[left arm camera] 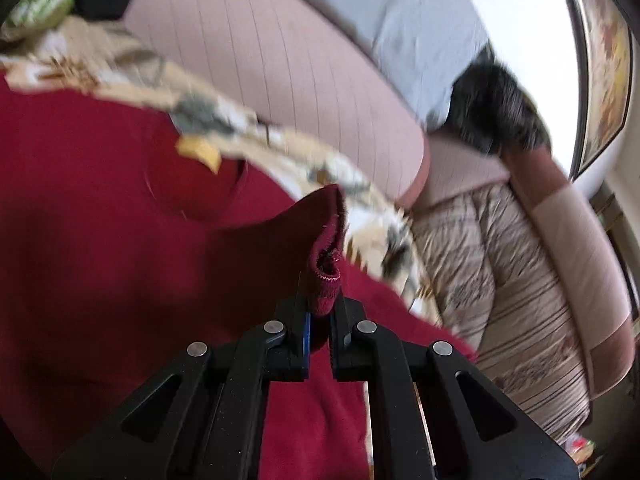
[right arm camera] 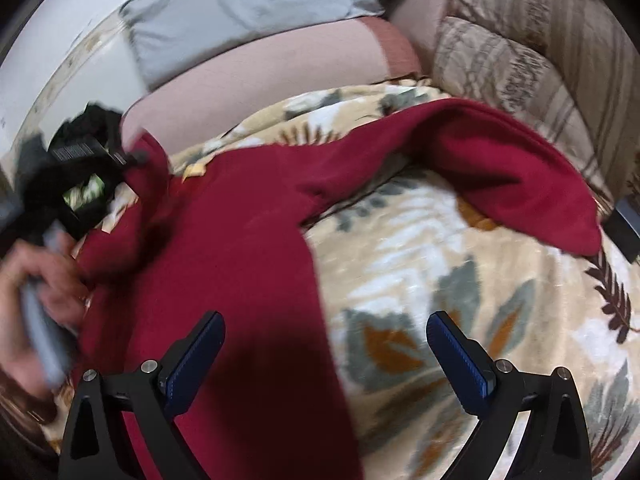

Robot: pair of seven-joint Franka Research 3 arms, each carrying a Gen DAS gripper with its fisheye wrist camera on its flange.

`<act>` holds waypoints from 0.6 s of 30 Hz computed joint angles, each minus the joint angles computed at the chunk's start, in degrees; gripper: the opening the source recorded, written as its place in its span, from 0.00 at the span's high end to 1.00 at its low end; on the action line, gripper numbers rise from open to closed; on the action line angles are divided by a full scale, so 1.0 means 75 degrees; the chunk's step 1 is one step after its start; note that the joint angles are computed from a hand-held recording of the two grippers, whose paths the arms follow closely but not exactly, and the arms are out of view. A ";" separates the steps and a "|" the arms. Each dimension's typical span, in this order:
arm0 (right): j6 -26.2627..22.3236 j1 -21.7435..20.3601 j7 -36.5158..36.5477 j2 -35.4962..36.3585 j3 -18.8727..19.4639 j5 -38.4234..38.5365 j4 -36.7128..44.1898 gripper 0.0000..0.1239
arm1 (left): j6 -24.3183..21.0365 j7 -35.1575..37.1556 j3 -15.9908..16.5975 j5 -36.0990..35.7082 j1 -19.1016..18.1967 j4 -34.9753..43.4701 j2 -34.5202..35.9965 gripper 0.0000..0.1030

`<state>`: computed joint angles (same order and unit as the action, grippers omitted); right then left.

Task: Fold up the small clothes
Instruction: 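Fold the held sleeve across the sweater body with the left gripper, release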

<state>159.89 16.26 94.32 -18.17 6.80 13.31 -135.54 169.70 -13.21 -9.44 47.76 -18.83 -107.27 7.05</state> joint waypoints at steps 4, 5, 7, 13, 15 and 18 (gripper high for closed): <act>-0.0209 -0.0039 0.0120 -0.0043 -0.0171 0.0261 0.0035 0.19 | -0.0161 0.0485 -0.0050 -0.0423 -0.0064 0.0252 0.0380 0.95; -0.0272 0.0005 0.0071 -0.0025 -0.0229 0.0383 0.0069 0.19 | -0.0156 0.0461 -0.0002 -0.0419 -0.0110 0.0286 0.0419 0.95; -0.0337 0.0095 -0.0093 -0.0011 -0.0332 0.0631 0.0116 0.19 | -0.0190 0.0416 0.0085 -0.0382 -0.0199 0.0414 0.0509 0.95; -0.0380 0.0096 -0.0196 -0.0028 -0.0270 0.0796 0.0131 0.19 | -0.0572 0.0676 0.0090 -0.0547 -0.0349 0.0911 0.0873 0.83; -0.0376 0.0071 -0.0162 0.0017 -0.0240 0.0778 0.0145 0.19 | -0.0450 0.1968 -0.0484 -0.1946 0.0045 0.0991 0.1131 0.48; -0.0362 0.0039 -0.0116 0.0043 -0.0213 0.0727 0.0142 0.19 | -0.0236 0.3462 -0.1188 -0.3471 0.0455 0.0936 0.1302 0.46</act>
<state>157.17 16.55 93.45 -17.84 5.20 18.76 -134.47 167.93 12.75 -18.35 21.72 -15.42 -100.24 16.82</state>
